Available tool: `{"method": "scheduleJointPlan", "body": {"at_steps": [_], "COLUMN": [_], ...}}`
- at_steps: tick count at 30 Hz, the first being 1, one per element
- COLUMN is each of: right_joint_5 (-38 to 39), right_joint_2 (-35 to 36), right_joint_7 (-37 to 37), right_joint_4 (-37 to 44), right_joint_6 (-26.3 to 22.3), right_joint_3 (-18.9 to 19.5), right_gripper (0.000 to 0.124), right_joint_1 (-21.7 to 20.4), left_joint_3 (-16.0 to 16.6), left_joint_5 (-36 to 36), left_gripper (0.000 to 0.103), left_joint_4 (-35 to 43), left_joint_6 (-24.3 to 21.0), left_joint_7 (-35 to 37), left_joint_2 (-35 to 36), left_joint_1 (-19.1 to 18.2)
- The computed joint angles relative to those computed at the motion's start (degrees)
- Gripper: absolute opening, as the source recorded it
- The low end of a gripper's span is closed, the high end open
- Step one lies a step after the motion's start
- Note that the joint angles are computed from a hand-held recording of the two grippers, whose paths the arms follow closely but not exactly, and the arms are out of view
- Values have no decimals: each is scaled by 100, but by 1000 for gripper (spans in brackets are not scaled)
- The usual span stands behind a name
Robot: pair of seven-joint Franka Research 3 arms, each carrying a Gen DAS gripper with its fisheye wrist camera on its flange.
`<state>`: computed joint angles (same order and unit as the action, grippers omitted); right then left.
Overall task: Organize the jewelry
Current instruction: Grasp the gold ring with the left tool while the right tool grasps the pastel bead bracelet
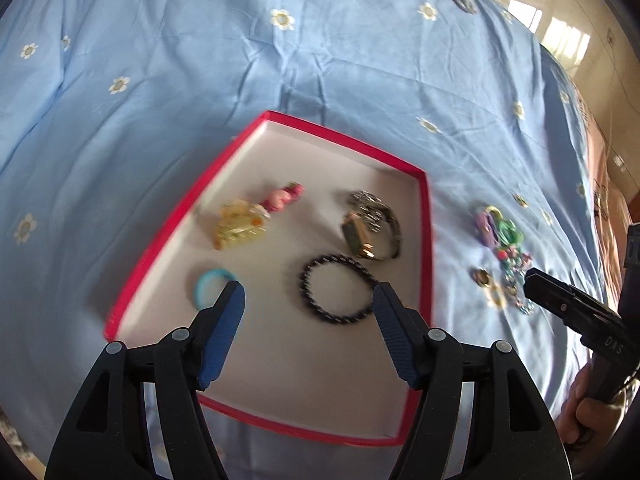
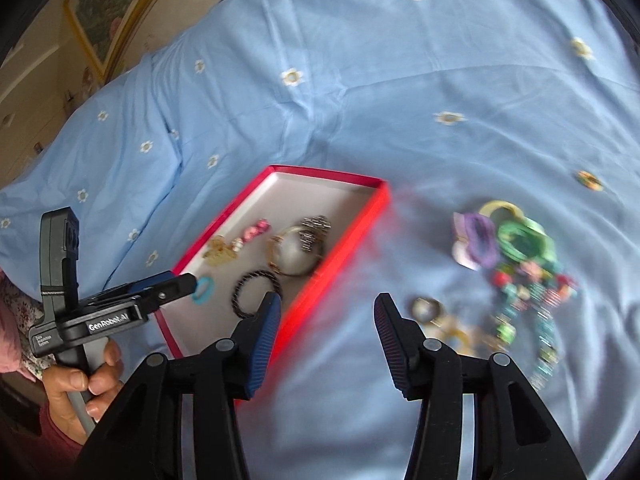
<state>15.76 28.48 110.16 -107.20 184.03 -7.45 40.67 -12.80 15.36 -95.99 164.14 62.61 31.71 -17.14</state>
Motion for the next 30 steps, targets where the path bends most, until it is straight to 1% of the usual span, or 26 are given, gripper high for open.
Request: {"method": "scheduleJointPlan", "body": {"at_steps": [5,8,14,21,25,27,30], "right_joint_5": [212,448,1060,1717,2005,2160,2250], "right_joint_2": [-429,-600,-835,-1016,-1020,-970,-940], "right_joint_7": [224,212,11,-404,-675,-824,-942], "right_joint_4": [-827,-1196,-1748,-2124,-2110,-2056,-2015], "right_joint_6": [286,410,543,710,714,663,636], "right_joint_3": [-747,-1161,-1635,-1850,-1845,-1970,-1963], "right_gripper": [51,51,52,52,52,52,52], "right_joint_1": [675,1084,1601,1844,1836,1966,1966], "left_joint_3": [-188,-265,-333,-358,-362,-358,-355], "left_joint_5": [-94,-124,-174,-202,-214,-226,-245], "left_gripper": [66,66,66,66,66,66,66], "left_joint_4": [20,47,217,563,812,915,1076], "left_joint_6": [-60,-103,-230,-453,-613,-670,-758], "left_joint_7": [169,312,538,787,916,966,1036], "left_joint_2": [29,41,122,309,465,533,643], "left_joint_1": [-16,-69,-204,-364,-469,-517,-577]}}
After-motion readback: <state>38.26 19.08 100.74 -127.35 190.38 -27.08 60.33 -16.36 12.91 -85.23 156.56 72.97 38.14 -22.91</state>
